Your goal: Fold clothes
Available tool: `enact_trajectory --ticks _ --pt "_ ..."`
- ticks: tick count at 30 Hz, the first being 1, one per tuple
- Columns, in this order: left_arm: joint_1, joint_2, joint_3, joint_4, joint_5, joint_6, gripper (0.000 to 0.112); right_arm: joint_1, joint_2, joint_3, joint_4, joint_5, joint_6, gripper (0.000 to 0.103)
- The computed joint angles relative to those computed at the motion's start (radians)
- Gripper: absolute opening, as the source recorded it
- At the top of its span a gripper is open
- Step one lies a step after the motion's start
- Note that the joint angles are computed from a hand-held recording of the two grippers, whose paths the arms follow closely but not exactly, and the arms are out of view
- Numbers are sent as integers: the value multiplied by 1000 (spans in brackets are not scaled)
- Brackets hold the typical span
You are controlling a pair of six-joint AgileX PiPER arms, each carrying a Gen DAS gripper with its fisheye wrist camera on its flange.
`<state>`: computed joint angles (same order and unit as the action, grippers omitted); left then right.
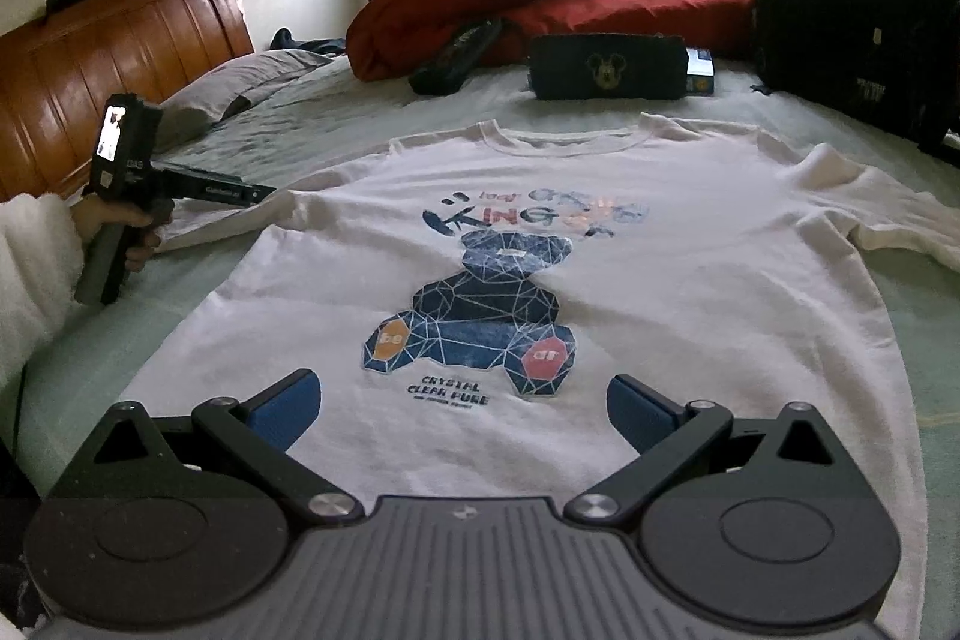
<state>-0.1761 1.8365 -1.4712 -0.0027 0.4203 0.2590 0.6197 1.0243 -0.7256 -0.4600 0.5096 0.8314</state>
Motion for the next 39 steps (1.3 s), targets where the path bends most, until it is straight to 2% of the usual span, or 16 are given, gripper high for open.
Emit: enact_trajectory --ticks 4,6,9,10,12,15,18,21,24,26,29,31,33,35,38,39 --pt "-3 20 -35 -34 30 148 62 -6 -3 10 2 -7 -4 103" --pt "15 45 -92 -109 99 193 59 -8 -5 13 -3 -7 2 103" --pt "45 71 -171 -250 235 244 17 -31 -11 18 53 -21 -51 103" --pt "35 64 -162 -231 226 232 13 -34 -12 19 57 -23 -58 103" --pt "9 75 -178 -107 204 88 4 -36 -15 22 53 -26 -59 103" --pt "-13 134 -259 129 188 -212 0 -48 -17 30 69 -41 -72 103" --pt "-15 195 -359 206 220 -385 0 -54 -22 33 76 -38 -80 103" --pt "7 153 -315 -32 161 -226 6 -71 -35 43 87 -46 -98 103" --pt "-4 159 -355 -272 265 -12 17 -117 -32 47 176 -74 -177 103" --pt "-17 197 -417 -348 367 50 28 -139 -31 53 226 -86 -224 103" --pt "-70 267 -473 -244 368 -35 31 -149 -36 59 237 -83 -239 103" --pt "-108 336 -564 -70 339 -215 31 -154 -48 62 241 -74 -244 103" --pt "-137 443 -757 69 423 -375 33 -147 -69 62 212 -49 -220 103" --pt "-161 497 -875 149 489 -438 32 -133 -92 62 172 -17 -186 103" --pt "-187 377 -752 153 489 -394 31 -119 -129 71 134 13 -164 103" --pt "-194 304 -652 140 450 -365 39 -114 -141 75 123 22 -159 103"
